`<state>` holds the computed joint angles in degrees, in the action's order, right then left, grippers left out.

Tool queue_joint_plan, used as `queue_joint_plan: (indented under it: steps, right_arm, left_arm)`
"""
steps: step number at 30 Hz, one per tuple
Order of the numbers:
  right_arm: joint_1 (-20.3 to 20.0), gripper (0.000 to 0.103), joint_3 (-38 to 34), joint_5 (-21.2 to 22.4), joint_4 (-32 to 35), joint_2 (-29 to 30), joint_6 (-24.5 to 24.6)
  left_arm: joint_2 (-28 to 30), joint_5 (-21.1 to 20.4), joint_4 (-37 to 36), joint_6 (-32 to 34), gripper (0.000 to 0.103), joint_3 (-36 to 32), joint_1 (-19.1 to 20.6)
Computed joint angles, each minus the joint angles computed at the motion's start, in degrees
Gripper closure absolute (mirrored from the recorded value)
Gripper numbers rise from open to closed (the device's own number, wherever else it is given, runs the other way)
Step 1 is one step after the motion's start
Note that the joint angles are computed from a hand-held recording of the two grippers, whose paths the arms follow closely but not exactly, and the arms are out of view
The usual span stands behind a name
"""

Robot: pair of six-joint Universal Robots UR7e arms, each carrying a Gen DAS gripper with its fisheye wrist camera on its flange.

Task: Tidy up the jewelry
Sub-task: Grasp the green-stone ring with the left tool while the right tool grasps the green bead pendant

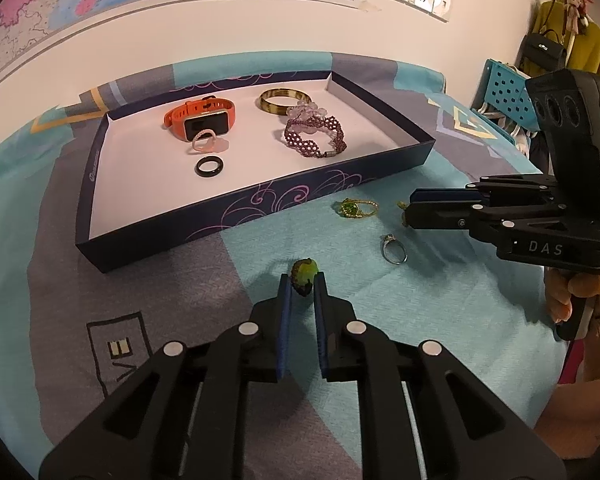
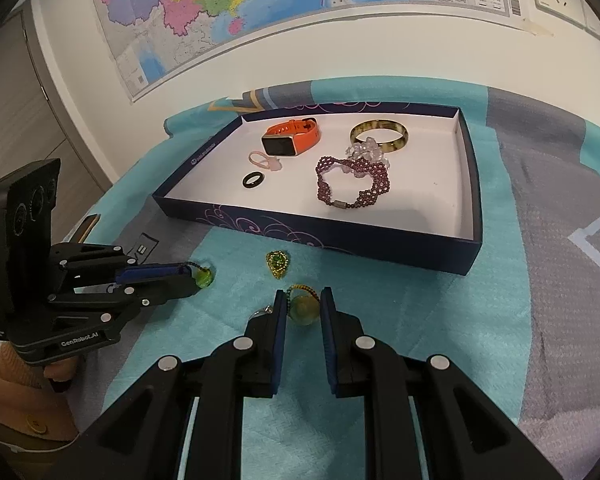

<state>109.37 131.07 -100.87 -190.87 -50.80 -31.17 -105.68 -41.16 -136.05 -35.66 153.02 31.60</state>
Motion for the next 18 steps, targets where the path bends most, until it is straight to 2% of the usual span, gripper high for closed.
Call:
queue_joint_plan:
  steps: [2,3,9,11,18]
  right_arm:
    - [0.0,0.088,0.0,0.1,0.2,0.0,0.0]
    - [0.0,0.088,0.0,0.1,0.2,0.0,0.0]
    - [-0.1,0.088,-0.1,0.2,0.3,0.0,0.1]
    - [-0.1,0.088,-0.1,0.2,0.4,-0.1,0.0]
    - [0.0,0.088,0.1,0.6,-0.2,-0.2,0.0]
  left_arm:
    - [0.5,0.0,-0.2,0.0,0.083,-0.2,0.3]
    - [0.6,-0.1,-0.6,0.3,0.082,-0.1,0.4]
    - [2.0,-0.3,-2.1,1.6,0.083,-0.6,1.2]
    - [2.3,-0.2,-1.9,1.5,0.09,-0.7,1.3]
    - [2.1,0.1,-1.8,1.1,0.09,-0.4,0.6]
